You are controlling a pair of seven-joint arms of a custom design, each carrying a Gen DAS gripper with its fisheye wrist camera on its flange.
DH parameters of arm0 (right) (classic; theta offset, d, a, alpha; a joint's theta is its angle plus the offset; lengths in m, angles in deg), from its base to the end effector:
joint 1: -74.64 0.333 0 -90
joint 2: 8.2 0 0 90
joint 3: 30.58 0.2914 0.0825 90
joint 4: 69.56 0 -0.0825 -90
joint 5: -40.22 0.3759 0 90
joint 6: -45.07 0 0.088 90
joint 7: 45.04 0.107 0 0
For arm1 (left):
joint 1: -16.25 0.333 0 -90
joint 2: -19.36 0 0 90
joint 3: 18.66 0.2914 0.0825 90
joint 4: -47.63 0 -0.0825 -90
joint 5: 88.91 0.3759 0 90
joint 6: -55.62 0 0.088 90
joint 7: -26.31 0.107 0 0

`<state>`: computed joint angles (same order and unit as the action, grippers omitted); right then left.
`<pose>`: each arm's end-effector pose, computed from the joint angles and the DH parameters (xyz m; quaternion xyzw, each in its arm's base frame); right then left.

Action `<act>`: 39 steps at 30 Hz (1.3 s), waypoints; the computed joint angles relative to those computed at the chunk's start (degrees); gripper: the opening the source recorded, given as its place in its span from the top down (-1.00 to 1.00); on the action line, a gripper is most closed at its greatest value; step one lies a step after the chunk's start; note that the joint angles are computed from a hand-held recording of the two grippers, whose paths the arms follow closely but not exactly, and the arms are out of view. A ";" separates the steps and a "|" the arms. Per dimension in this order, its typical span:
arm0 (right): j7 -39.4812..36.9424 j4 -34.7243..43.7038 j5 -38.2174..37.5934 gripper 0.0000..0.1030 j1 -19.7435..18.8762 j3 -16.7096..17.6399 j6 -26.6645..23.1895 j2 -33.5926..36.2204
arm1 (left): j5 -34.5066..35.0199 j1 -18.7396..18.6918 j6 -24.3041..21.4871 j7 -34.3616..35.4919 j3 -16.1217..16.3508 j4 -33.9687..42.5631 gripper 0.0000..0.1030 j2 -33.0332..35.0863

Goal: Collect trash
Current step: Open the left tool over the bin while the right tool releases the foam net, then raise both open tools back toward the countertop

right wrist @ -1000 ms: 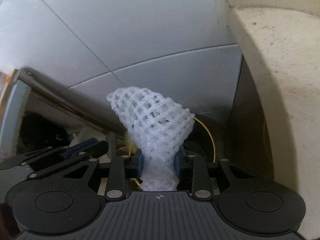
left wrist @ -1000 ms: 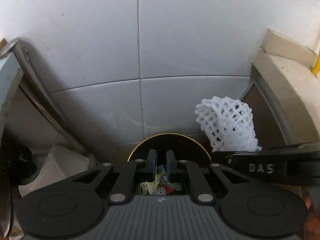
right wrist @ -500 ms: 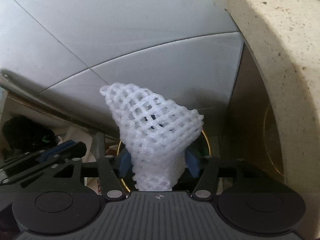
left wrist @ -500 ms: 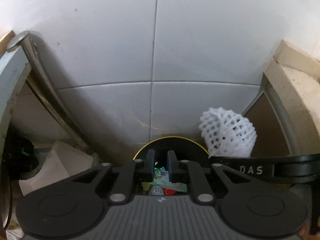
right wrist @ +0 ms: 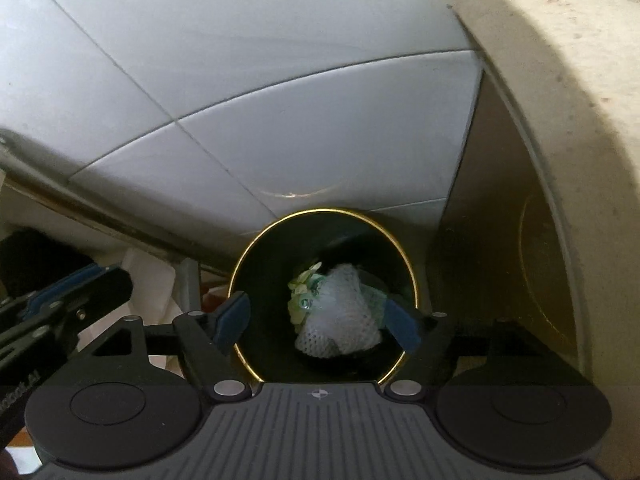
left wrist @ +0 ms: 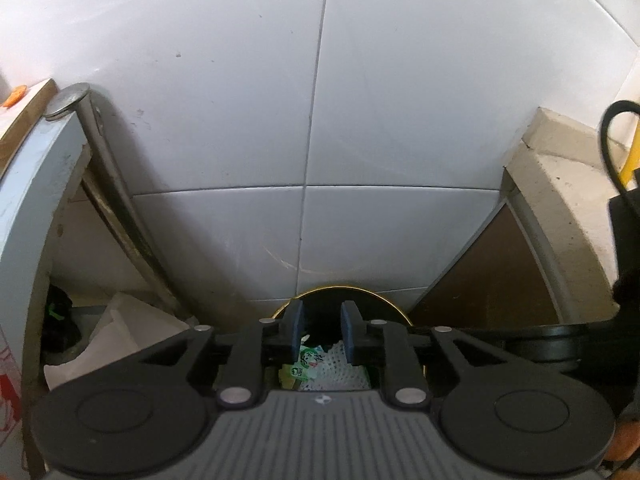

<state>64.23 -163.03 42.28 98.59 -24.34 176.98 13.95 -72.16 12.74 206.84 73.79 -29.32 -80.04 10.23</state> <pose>0.5875 0.3329 0.4070 -0.7520 0.6426 -0.0169 0.1458 0.5177 -0.1416 0.4814 -0.7601 0.5768 -0.2302 0.1913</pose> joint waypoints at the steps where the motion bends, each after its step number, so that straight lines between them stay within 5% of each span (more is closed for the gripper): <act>1: 0.14 -0.59 -0.13 -0.56 0.04 -0.08 0.49 -0.41 | -0.51 -0.15 0.22 0.54 0.14 -0.19 0.66 -0.20; 17: 9.36 -12.58 -8.86 -0.63 0.89 -0.46 7.78 -14.22 | -0.84 0.27 4.63 1.36 -1.27 -2.94 0.25 -5.63; 30: 17.78 -21.66 -15.22 -0.66 -0.68 1.34 12.10 -25.86 | -2.31 0.40 9.32 4.32 -2.45 -6.86 0.16 -12.52; 39: 27.02 -30.40 -22.40 -0.69 -4.52 4.01 11.31 -37.22 | -7.93 -4.54 11.54 11.83 -1.59 -6.24 0.08 -11.67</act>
